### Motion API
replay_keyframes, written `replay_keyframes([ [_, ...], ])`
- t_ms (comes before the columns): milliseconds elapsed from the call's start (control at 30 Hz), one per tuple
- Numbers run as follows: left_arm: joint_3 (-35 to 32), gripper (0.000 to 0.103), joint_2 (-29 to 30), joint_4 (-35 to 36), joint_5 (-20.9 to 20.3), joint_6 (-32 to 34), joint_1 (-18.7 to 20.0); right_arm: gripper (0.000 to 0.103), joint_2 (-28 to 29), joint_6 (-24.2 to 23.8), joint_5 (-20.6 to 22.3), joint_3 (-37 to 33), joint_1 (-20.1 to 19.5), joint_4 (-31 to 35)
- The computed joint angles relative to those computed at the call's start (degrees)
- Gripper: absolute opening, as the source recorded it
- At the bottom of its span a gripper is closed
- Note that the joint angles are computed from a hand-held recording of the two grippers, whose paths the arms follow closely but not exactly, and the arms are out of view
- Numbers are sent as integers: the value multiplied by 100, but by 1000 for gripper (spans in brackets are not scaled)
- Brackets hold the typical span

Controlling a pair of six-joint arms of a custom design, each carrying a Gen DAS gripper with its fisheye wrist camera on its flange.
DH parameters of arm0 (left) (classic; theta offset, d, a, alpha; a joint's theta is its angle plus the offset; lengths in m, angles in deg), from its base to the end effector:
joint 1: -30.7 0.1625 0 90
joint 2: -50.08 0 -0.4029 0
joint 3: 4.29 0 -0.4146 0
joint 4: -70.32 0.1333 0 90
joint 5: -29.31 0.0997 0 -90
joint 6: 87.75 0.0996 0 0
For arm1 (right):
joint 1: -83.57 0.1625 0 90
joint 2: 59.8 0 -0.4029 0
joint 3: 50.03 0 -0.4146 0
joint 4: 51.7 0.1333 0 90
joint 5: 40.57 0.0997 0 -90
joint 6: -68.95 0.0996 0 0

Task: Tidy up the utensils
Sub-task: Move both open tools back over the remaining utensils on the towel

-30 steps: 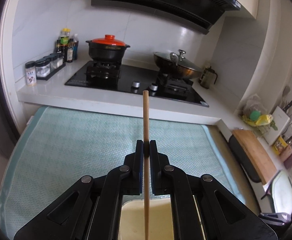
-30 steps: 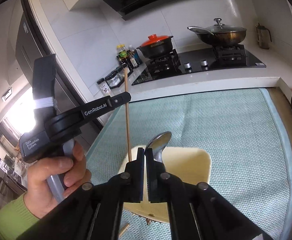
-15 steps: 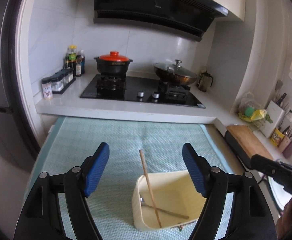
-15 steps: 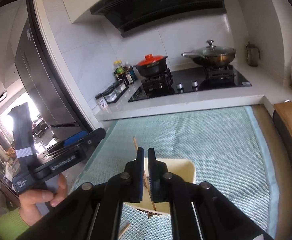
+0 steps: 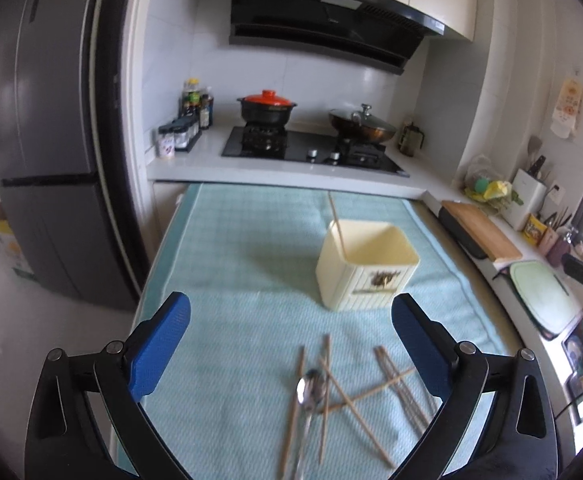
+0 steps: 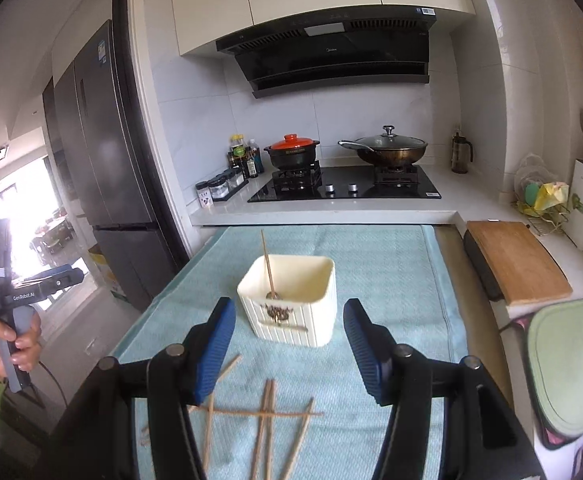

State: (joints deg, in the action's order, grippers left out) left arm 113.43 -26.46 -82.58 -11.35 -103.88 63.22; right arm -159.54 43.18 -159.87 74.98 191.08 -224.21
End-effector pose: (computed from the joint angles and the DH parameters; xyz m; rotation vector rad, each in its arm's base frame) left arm -0.3283 -0.4570 0.2580 0.6660 2.3790 -1.0552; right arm 0.2111 -0.3882 0.4194 0.5448 -2.2653 1.2119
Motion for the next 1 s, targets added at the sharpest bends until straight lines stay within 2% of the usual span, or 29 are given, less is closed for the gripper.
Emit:
replay_keyframes([
  [100,818,101,-529,207,332,-344,-242,58,-415,-206,-449,744,120,-517],
  [200,1439,101,-915,661,671,-975,-500,58,-758,-273,-827,1441,186,-906],
  [367,2062,101,-1282,1193,591,-1973,-780,58,-720,-357,-1384,2303,294,-1995],
  [467,2258,101,-1299,1153,466,-2266,-851,58,-638,-260,-1352,2575,155,-2234],
  [600,2317,101,-1130,817,268,-2206,-792,58,-563,-259,-1211,2662,75,-2118],
  [733,2335,100,-1078,673,312,-2180,-766,58,-438,-316,-1059,2582,104,-2177],
  [800,2338,100,-1078,592,190,-2141,-710,58,-440,-230,-937,2586,106,-2154],
  [867,2258,101,-1057,732,-30,-2037,-608,58,-457,-121,-837,2598,79,-2052],
  [1000,2189,101,-1007,1097,-89,-2123,-535,58,-360,15,-858,2661,48,-1975],
])
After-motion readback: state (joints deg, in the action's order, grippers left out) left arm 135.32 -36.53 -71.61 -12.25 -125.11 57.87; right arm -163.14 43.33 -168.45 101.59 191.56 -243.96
